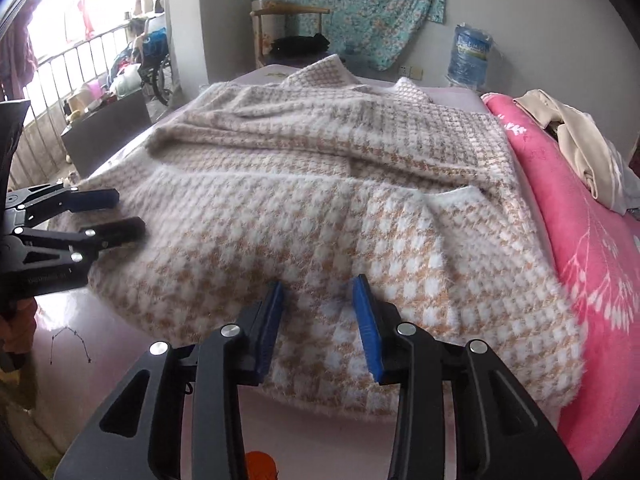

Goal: Fold large clothes

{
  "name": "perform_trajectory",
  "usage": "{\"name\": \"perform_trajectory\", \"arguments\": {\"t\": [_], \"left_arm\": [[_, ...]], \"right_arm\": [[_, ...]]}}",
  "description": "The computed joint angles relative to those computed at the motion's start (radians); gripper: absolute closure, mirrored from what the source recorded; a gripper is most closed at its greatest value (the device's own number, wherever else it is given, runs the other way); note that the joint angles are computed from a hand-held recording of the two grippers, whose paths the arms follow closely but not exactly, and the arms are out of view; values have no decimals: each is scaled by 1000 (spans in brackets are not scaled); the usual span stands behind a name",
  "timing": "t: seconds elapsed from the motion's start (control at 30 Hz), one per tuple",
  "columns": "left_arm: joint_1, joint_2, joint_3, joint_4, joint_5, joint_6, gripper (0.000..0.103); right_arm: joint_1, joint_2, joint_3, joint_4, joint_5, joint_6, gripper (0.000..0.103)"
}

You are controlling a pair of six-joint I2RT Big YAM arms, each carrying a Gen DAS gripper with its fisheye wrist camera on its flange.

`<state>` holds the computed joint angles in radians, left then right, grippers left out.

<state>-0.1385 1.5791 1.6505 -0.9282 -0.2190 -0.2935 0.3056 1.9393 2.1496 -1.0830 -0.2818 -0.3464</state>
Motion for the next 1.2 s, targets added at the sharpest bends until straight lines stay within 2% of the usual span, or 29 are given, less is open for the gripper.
{"name": "perform_trajectory", "arguments": {"t": [0.07,0.13,0.2,0.27,0.3,0.33,0.4,0.43,0.5,0.57,0.63,0.67,0.73,0.77,0.83,0.87,0.9,0.97,1.07,1.13,1.2], "left_arm": [[-2,-47,-36,49,93,29,47],[-12,-71,-58,80,178,56,47],[-27,-51,-42,83,227,73,47],[-38,-5,-6,68,210,79,47],[-37,34,26,46,203,72,46],[-32,61,46,30,203,56,45],[-22,73,53,34,225,28,45],[-21,70,56,27,232,27,45],[-21,57,44,31,224,38,45],[-15,50,23,46,239,31,44],[-7,43,2,76,263,2,44],[-5,45,1,84,266,-6,44],[-7,46,4,83,261,-15,44],[-8,42,6,73,257,-20,44],[-8,5,-19,70,253,-35,46],[-5,-20,-42,80,257,-42,46],[1,-59,-80,97,267,-55,45],[16,-125,-148,116,296,-93,45],[52,-222,-259,139,375,-199,36],[76,-270,-325,151,414,-274,33],[99,-301,-388,172,434,-353,33]], "right_arm": [[-18,-20,-2,-4,-72,11,68],[-20,-26,-4,-1,-74,16,68],[-15,-7,14,8,-55,25,68],[-8,50,80,-13,-15,63,70],[-5,95,135,-49,12,78,71],[-6,138,190,-95,18,93,71],[-19,192,295,-182,-22,134,74],[-22,195,315,-194,-18,134,76],[-34,165,285,-134,12,146,77],[-47,182,308,-125,49,180,77],[-60,254,390,-182,94,220,77],[-70,252,371,-165,59,239,77],[-67,263,402,-195,74,229,77],[-67,256,402,-202,75,231,77],[-86,202,333,-175,13,247,73],[-97,173,294,-157,-13,252,68],[-113,128,232,-128,-37,260,58],[-147,62,139,-109,-85,274,52],[-197,28,89,-162,-166,321,50],[-216,16,62,-193,-176,350,49],[-229,-5,9,-187,-156,386,49]]}}
